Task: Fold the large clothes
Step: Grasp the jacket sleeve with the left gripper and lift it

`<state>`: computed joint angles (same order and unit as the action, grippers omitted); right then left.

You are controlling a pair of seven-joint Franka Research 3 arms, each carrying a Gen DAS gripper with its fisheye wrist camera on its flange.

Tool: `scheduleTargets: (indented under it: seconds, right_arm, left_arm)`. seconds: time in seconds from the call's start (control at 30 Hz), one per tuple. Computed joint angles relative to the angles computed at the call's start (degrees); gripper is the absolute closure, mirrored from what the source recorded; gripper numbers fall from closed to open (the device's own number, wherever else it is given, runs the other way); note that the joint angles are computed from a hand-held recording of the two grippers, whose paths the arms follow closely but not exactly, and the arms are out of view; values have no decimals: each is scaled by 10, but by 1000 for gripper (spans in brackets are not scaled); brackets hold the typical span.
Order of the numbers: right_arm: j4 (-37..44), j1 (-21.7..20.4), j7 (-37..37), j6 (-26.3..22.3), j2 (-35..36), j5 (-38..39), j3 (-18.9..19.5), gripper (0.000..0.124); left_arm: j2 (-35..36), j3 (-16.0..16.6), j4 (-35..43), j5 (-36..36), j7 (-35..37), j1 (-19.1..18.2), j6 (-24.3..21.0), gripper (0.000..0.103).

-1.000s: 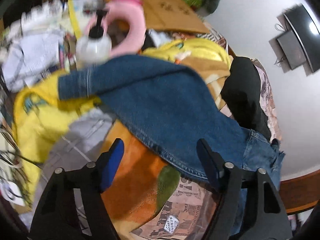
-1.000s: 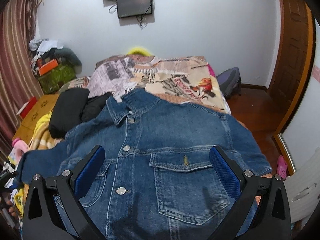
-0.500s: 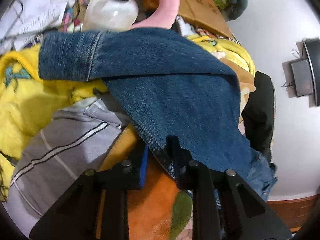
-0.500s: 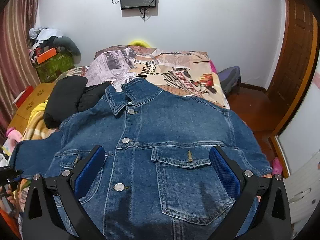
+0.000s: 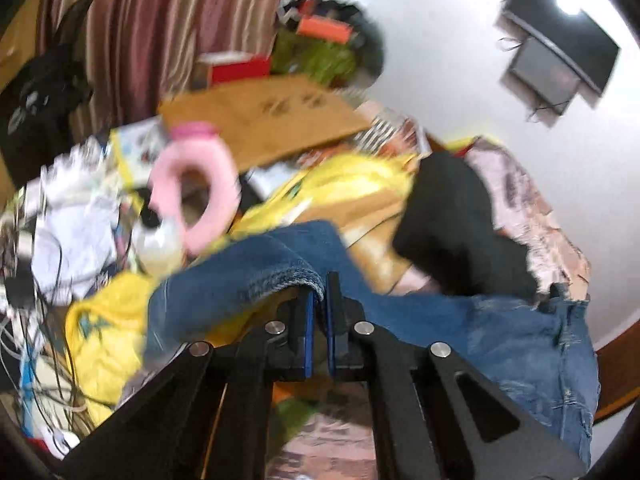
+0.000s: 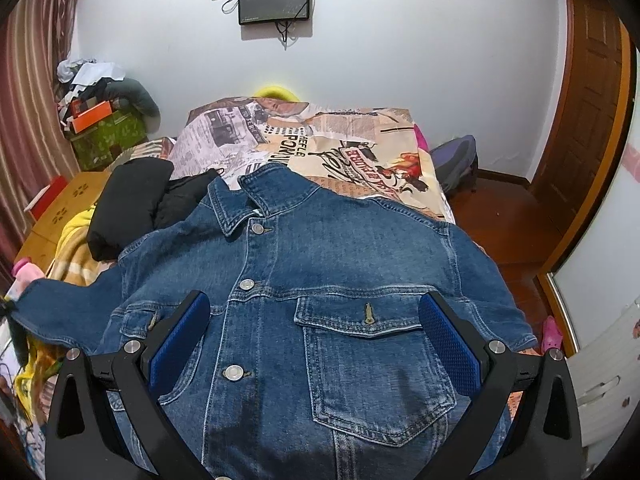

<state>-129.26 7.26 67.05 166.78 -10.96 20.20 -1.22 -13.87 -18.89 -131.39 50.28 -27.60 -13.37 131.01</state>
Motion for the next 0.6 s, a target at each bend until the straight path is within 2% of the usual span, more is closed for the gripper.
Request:
scheduleTargets:
  seconds: [0.07, 0.27, 0.43, 0.6]
  right_arm:
    - [-2, 2, -4, 3, -3, 6, -3, 21]
    - [-2, 5, -18, 13, -5, 29, -12, 21]
    - [-1, 4, -24, 10, -7, 47, -18, 21]
    - [-5, 0, -36, 11, -11, 59, -23, 21]
  left_arm:
    - [1, -2, 21, 26, 8, 2, 14, 100]
    - [77, -18, 146, 114, 48, -15, -2, 100]
    - [166, 2, 255, 165, 78, -54, 29, 100]
    - [259, 29, 358, 158, 130, -91, 79, 100]
